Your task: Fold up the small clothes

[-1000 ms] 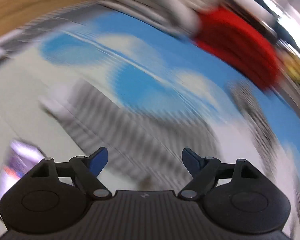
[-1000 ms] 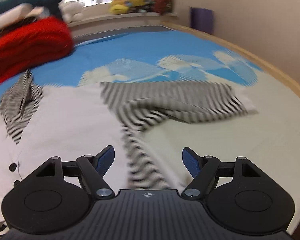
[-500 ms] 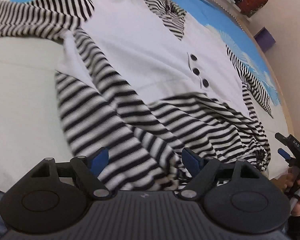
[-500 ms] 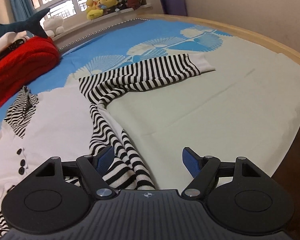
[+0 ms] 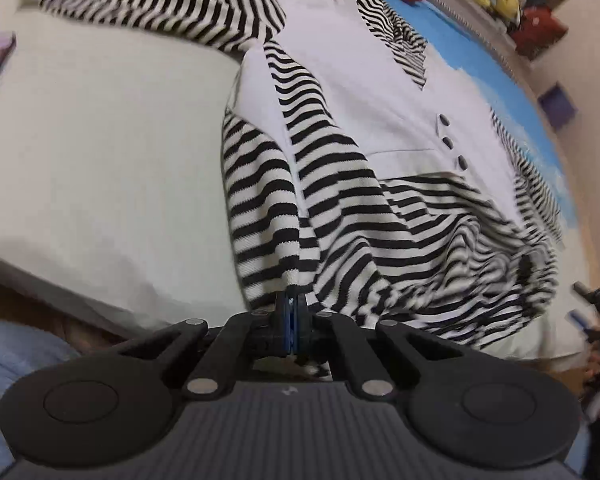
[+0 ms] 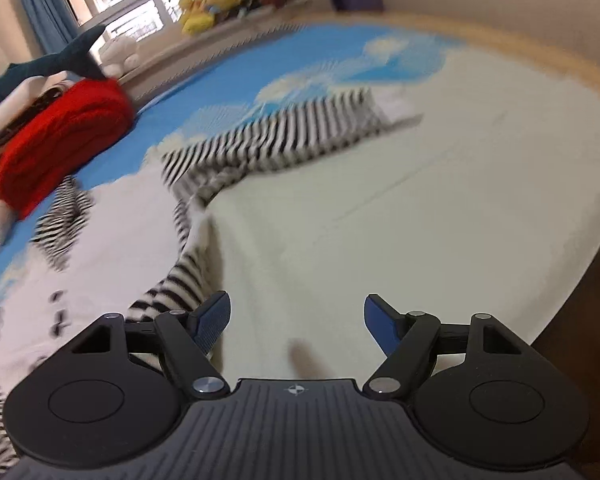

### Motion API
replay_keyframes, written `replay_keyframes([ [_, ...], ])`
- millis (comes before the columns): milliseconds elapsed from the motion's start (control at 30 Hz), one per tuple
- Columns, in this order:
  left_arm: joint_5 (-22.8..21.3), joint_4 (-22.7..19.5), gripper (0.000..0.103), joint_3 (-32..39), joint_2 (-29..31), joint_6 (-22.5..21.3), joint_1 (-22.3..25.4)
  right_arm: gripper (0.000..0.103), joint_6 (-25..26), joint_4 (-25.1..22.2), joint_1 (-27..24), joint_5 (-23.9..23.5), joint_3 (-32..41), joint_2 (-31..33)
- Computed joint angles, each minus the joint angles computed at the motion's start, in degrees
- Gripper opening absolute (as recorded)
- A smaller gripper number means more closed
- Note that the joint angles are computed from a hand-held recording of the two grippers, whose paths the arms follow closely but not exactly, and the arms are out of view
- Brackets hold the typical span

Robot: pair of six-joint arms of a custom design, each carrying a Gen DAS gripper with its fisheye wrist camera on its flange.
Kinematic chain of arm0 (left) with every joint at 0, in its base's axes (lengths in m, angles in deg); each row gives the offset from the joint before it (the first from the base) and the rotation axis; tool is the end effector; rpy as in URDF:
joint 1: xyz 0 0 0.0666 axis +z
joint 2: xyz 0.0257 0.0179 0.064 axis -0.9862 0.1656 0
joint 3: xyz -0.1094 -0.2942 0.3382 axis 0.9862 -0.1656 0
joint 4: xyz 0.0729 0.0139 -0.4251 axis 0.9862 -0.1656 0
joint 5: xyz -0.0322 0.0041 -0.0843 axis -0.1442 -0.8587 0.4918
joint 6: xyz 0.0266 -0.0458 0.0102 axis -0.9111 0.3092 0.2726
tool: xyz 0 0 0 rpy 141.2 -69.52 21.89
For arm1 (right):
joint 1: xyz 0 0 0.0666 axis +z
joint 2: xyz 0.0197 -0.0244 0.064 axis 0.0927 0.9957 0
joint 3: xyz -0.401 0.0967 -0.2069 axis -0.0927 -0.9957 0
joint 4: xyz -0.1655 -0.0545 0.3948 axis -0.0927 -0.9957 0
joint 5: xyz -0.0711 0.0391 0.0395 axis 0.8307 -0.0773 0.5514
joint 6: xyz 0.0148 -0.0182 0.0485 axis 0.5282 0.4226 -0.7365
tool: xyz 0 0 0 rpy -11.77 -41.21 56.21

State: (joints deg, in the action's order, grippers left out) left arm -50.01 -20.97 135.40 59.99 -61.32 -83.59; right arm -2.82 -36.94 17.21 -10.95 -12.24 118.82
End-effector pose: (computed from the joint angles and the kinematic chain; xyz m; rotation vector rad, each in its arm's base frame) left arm 0.6219 -0.0475 0.3874 -0.0734 2.6991 -0.5881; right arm 0.5081 0.0956 0.3733 0.9164 2.1259 0.2122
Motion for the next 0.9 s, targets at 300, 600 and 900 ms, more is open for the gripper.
replay_keyframes([
  [300, -3.0, 4.3, 0.087, 0.6, 1.3, 5.5, -5.1, 0.081, 5.4, -1.8, 4.3, -0.8, 7.7, 6.2],
  [600, -2.9, 0.9, 0.003, 4.0, 3.1, 3.2, -3.8, 0.008, 11.0, -9.2, 5.1, -8.3, 8.3, 5.1],
  [900, -4.9, -3.2, 0.003, 4.7, 0.7, -8.0, -0.9, 0.009, 11.8, -13.5, 8.3, -9.0, 4.1, 0.7],
])
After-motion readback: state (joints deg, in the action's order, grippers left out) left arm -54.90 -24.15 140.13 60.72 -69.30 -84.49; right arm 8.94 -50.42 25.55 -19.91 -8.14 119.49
